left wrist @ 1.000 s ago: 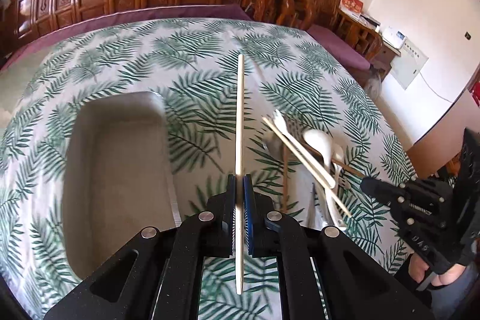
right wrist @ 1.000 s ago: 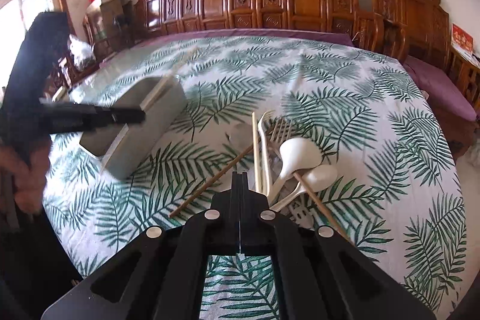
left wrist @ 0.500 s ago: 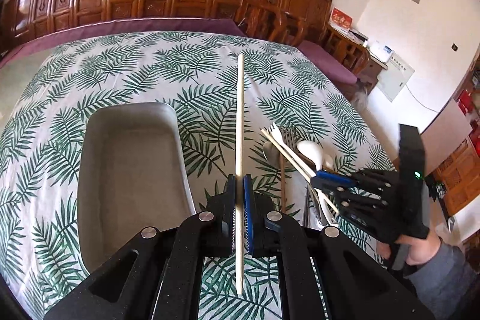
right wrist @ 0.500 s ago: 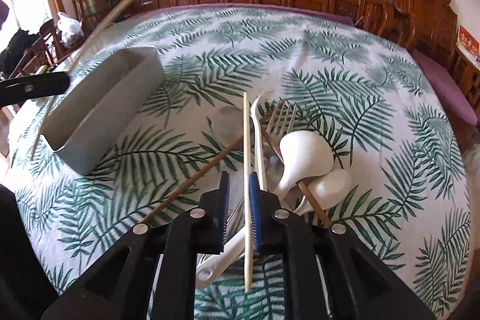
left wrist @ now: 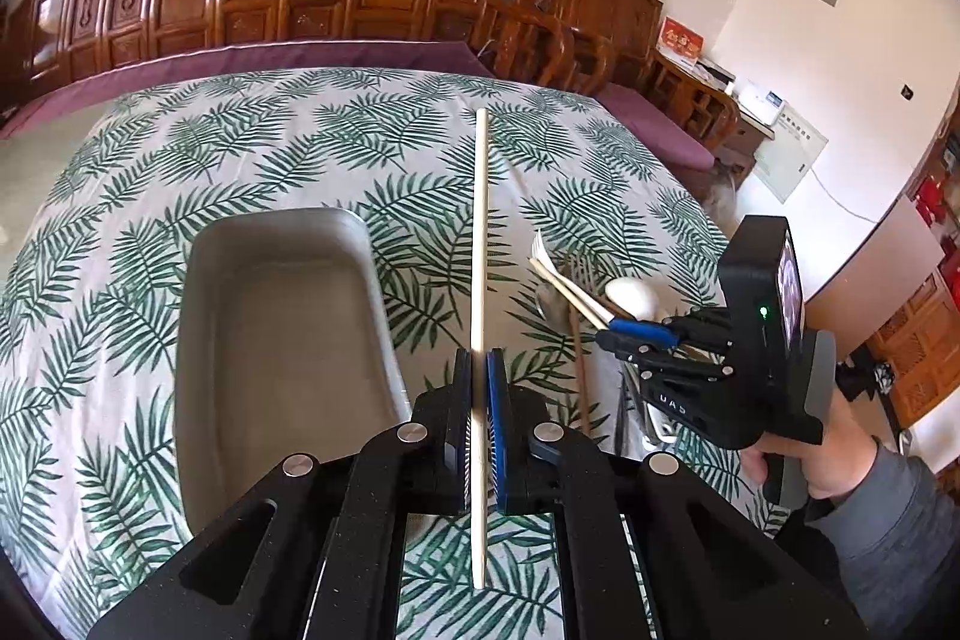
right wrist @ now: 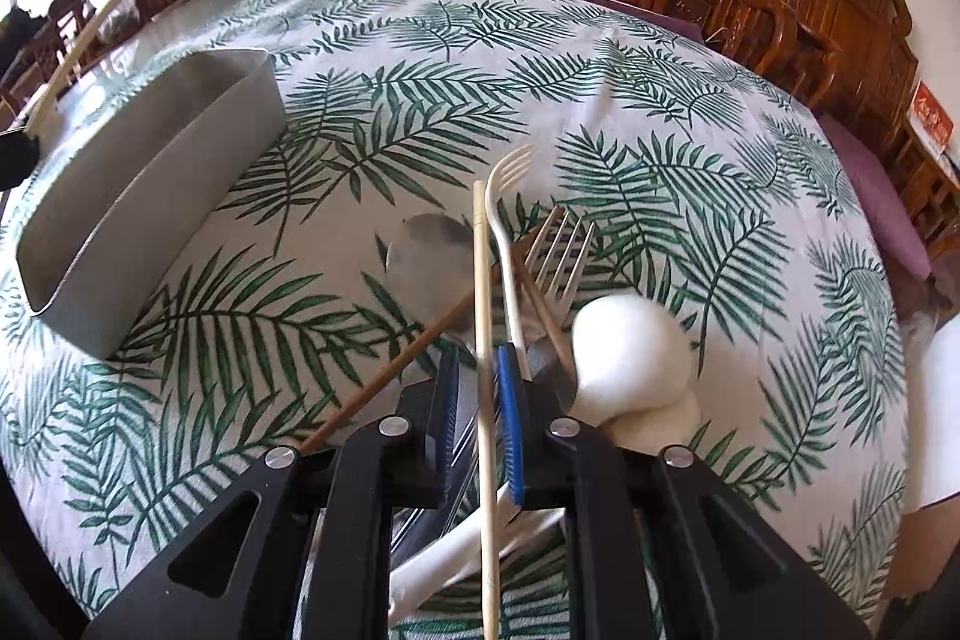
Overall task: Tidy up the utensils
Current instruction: 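Lower the chopstick into the grey tray and open the left tool while the right tool carries its chopstick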
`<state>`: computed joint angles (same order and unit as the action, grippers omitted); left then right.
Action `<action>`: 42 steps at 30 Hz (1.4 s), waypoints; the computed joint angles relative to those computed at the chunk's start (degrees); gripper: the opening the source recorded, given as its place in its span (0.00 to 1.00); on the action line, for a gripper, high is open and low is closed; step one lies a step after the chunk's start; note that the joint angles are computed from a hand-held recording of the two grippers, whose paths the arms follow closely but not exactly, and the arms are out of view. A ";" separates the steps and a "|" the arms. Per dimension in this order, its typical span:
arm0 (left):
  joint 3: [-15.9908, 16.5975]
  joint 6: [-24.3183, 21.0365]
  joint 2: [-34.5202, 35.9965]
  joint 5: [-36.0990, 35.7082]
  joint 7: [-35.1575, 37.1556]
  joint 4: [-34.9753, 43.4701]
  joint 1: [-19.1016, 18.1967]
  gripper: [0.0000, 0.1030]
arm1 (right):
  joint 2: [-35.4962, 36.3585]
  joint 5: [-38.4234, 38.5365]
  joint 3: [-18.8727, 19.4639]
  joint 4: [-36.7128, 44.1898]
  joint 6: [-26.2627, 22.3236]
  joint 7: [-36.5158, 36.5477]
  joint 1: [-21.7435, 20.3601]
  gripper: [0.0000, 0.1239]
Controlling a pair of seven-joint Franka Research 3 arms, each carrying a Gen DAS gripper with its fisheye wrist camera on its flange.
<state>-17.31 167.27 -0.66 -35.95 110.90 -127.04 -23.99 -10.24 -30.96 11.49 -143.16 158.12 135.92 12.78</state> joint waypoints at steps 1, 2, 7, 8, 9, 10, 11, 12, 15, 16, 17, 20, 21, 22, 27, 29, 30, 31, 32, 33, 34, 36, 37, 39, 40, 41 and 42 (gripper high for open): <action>0.06 0.06 -0.14 0.24 -0.18 -0.17 0.08 0.04 | 0.32 0.51 -0.10 0.49 -0.53 -0.66 0.20 0.12; 0.17 0.16 -0.28 0.76 -0.50 -0.34 0.19 0.04 | 0.70 1.07 -0.19 1.16 -1.55 -1.64 0.52 0.12; 1.04 0.13 -0.85 0.59 -0.22 -0.65 0.57 0.04 | 2.21 1.92 -0.69 3.79 -5.50 -3.85 1.60 0.06; 1.25 0.06 -0.89 0.12 0.15 -0.59 0.67 0.04 | 2.49 1.15 -0.67 4.33 -6.48 -3.17 1.69 0.05; 1.43 0.11 -1.01 0.15 0.10 -0.70 0.83 0.04 | 2.59 1.92 -1.11 4.45 -6.45 -3.66 2.06 0.05; 1.57 0.08 -1.19 0.32 -0.03 -0.89 0.95 0.04 | 2.62 3.42 -1.70 4.43 -6.08 -5.04 2.49 0.05; 1.72 0.03 -1.23 0.78 -0.46 -0.93 1.08 0.04 | 2.64 3.48 -1.73 4.50 -6.29 -5.27 2.68 0.05; 1.90 -0.08 -1.26 1.09 -0.73 -0.93 1.24 0.04 | 2.52 3.09 -1.64 4.56 -6.71 -5.14 2.79 0.05; 2.48 -0.69 -1.24 1.73 -1.28 -0.98 1.88 0.04 | 0.84 1.77 -1.35 3.98 -6.19 -3.22 2.73 0.05; 2.64 -0.83 -1.17 2.49 -1.83 -1.00 2.20 0.04 | 0.12 1.82 -1.28 3.75 -5.69 -2.76 2.61 0.05; 2.79 -1.16 -1.05 2.85 -2.22 -0.92 2.49 0.04 | -1.08 1.86 -1.10 3.38 -4.74 -1.98 2.44 0.05; 2.98 -2.38 -0.45 4.24 -3.47 -0.50 3.37 0.04 | -3.08 2.31 0.03 3.43 -3.04 -0.98 1.76 0.05; 2.93 -2.59 -0.19 4.95 -4.03 -0.36 3.65 0.04 | -3.54 2.42 0.53 3.69 -2.59 -0.79 1.58 0.05; 2.90 -3.20 0.30 6.07 -4.84 -0.03 3.99 0.04 | -3.87 2.30 1.18 4.13 -2.08 -0.39 1.37 0.05; 2.22 -5.03 2.68 11.80 -8.96 1.04 5.50 0.04 | -3.99 1.53 3.71 6.63 0.75 1.86 0.62 0.05; 1.85 -5.47 3.48 13.19 -9.95 1.42 6.11 0.04 | -3.51 1.18 4.38 7.87 2.08 2.84 0.52 0.05; 1.68 -5.90 4.15 13.70 -10.40 1.91 6.44 0.04 | -3.47 1.29 4.50 8.14 2.55 3.01 0.63 0.05; 1.49 -6.29 4.63 14.02 -10.71 2.35 6.80 0.04 | -2.94 1.01 4.87 8.91 3.28 3.59 0.56 0.05; 1.27 -6.61 5.01 14.32 -11.06 2.66 7.12 0.04 | -2.77 0.85 5.10 9.27 3.53 3.92 0.66 0.05; 1.15 -6.92 5.56 15.01 -11.75 3.08 7.38 0.04 | -2.28 0.59 5.35 9.91 3.81 4.24 0.75 0.05; 0.99 -7.06 5.90 15.57 -12.25 3.30 7.64 0.04 | -1.84 -0.20 5.69 10.48 4.09 4.91 0.70 0.05; 0.75 -7.26 6.31 16.77 -13.52 3.59 8.05 0.04 | -0.67 -1.12 5.81 11.59 4.61 6.22 0.96 0.05; 0.70 -7.15 6.34 17.42 -14.29 3.58 8.22 0.04 | 0.17 -1.01 5.56 12.18 5.01 6.61 1.32 0.05; 0.39 -6.60 5.75 17.53 -14.53 3.17 8.65 0.08 | 1.25 -1.24 5.02 12.83 5.56 7.54 2.11 0.05; 0.35 -6.17 5.50 17.68 -14.56 3.02 8.76 0.12 | 2.15 -1.09 4.68 13.35 6.02 7.78 2.59 0.05; 0.38 -5.84 5.21 17.90 -14.69 2.84 8.85 0.14 | 2.66 -1.21 4.36 13.58 6.26 8.10 3.08 0.05; 0.51 -5.37 4.67 18.20 -14.98 2.45 8.94 0.16 | 3.55 -1.18 4.03 14.12 6.49 8.34 3.60 0.05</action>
